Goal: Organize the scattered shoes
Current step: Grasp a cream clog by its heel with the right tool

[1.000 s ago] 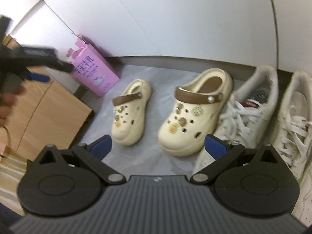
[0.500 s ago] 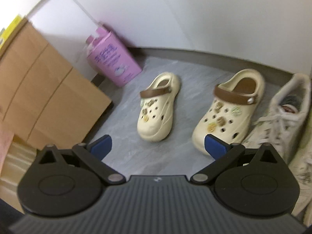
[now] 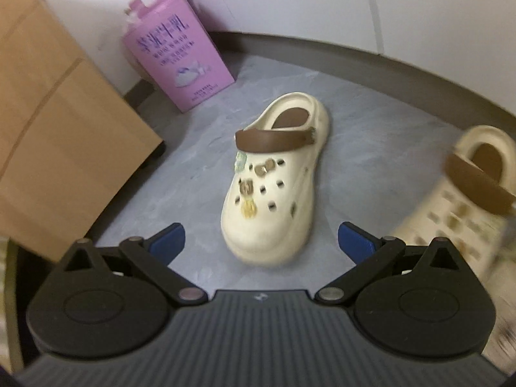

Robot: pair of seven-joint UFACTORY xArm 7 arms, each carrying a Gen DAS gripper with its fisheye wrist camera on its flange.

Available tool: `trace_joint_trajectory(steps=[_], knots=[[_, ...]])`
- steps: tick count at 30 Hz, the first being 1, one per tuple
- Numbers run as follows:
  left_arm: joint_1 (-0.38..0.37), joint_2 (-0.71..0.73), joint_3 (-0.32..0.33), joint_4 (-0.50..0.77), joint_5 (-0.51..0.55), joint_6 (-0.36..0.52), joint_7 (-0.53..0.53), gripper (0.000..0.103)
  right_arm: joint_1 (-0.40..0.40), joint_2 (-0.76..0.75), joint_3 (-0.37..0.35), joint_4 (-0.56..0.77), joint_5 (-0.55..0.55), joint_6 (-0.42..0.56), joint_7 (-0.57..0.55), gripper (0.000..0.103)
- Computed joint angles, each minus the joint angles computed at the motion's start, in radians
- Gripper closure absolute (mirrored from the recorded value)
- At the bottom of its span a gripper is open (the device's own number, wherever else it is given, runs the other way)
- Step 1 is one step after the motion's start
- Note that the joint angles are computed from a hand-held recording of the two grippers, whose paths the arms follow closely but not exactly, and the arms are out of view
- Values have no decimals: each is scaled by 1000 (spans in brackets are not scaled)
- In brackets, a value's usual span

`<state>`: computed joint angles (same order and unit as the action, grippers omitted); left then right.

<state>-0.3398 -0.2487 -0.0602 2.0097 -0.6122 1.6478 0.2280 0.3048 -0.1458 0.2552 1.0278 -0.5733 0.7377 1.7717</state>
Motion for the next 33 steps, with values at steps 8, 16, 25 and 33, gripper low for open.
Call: trace_joint_trajectory(steps=[8,16,25,33], knots=[[36,98,17,72,6,31,44,0,14,263,-101,208,9,83,-58,0],[98,236,-20,211,13,100,3,0,51,325,-177,216,68,51,23,5],[177,277,-38,287,-128,304,19,0,97,199,-137,99,24,214,486,6],[180,266,-21,274,-90,304,68,0,11,89,-113,-17,77,259,623,5]])
